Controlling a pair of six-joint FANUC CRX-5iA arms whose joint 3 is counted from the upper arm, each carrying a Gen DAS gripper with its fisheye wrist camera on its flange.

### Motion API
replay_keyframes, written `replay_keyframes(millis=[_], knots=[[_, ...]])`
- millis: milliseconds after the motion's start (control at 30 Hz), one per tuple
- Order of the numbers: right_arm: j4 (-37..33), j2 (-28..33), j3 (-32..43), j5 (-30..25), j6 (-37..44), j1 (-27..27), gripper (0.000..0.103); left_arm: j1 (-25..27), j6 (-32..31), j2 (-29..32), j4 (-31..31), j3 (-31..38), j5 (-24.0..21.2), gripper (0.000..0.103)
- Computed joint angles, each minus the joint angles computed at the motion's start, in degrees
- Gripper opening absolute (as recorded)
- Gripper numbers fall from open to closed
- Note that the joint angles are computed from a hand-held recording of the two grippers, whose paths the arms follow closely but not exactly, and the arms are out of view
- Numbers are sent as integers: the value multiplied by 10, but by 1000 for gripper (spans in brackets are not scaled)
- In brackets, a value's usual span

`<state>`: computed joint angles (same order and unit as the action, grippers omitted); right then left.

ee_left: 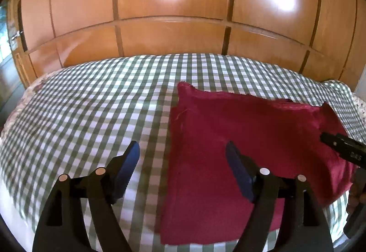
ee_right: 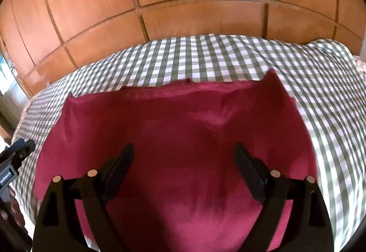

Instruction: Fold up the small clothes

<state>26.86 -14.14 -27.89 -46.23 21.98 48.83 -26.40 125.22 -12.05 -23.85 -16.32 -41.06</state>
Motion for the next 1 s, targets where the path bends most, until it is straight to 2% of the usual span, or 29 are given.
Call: replay_keyframes(millis=[267,367,667,733,833,900,967,1000], knots=[[26,-78,-62,-58,-91,34,88,-10,34,-34,-19,-24,-38,76],[15,-91,-76,-83,-110,33,88,-7,36,-43,-15,-35,-39,76],[16,-85,-86,-89,-120,39,91,22,-15,-60,39,-68,-13,76],[20,-84,-87,-91,-126,43,91,31,-34,-62,57,-76,-3,71],[26,-82,-89,-93,-130,45,91,58,-86,-60,118,-95,14,62],[30,-82,-91,-94,-134,47,92,72,-114,-54,155,-104,23,60],[32,-79,-90,-95,-136,48,92,74,-119,-49,161,-104,27,59],[33,-78,-90,-95,-136,49,92,77,-134,-49,175,-108,35,50]])
